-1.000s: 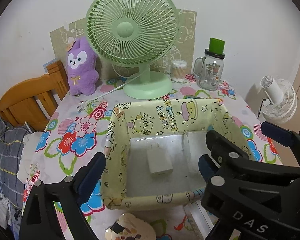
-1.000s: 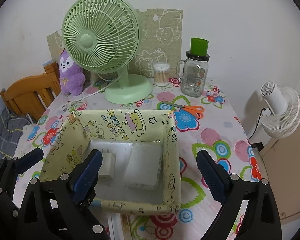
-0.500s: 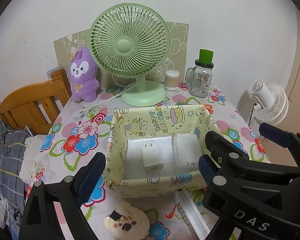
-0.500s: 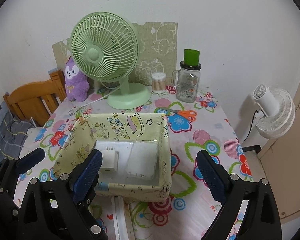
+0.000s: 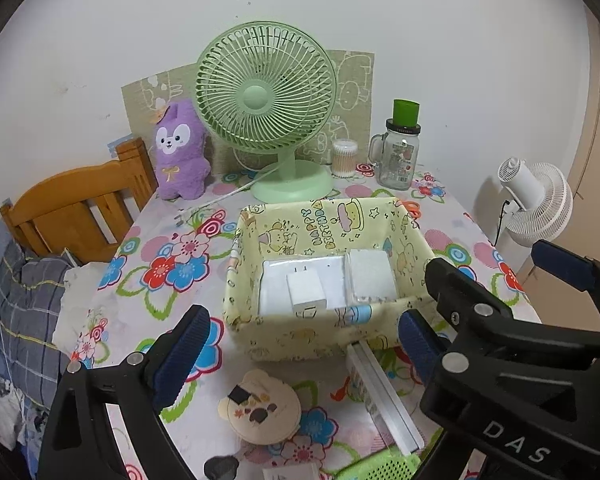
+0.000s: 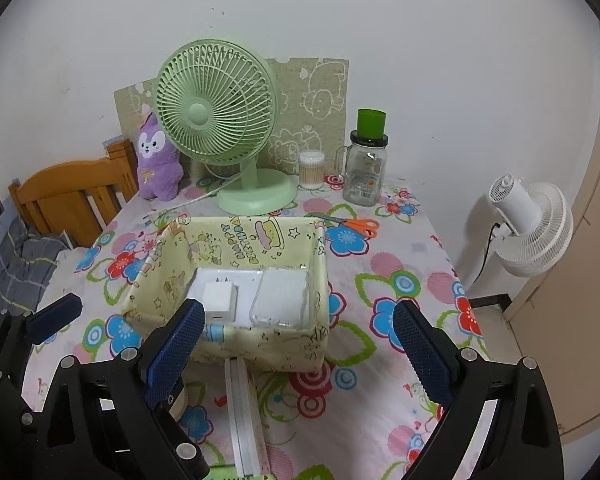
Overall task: Organize rigid objects
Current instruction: 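Raise both tools out of the yellow box and pull them back, then lower the left tool to the white wall charger while the right tool approaches the white remote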
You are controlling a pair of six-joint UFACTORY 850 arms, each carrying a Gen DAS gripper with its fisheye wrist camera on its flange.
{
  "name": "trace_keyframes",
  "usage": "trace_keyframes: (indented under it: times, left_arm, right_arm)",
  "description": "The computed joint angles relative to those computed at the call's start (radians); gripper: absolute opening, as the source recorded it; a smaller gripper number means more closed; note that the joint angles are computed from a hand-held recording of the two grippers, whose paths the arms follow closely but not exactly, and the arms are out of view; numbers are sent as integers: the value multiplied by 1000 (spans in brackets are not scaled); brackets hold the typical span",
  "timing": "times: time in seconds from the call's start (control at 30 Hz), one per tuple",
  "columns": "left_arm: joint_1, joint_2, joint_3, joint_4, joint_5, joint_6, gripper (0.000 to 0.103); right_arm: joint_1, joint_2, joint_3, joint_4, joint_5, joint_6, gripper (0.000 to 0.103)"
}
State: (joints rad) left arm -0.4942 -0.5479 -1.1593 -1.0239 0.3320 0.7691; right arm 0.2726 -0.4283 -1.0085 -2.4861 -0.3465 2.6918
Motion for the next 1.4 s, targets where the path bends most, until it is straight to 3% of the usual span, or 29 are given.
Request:
trace_keyframes:
  times: [0.67, 1.4]
  left_arm:
    - [-38, 92, 134, 62, 69, -86, 97]
    - [-55, 117, 242, 160, 111, -219, 98]
  right_arm:
    - [28, 111, 154, -118, -89, 116, 97]
    - [66, 125, 246, -163, -149, 173, 96]
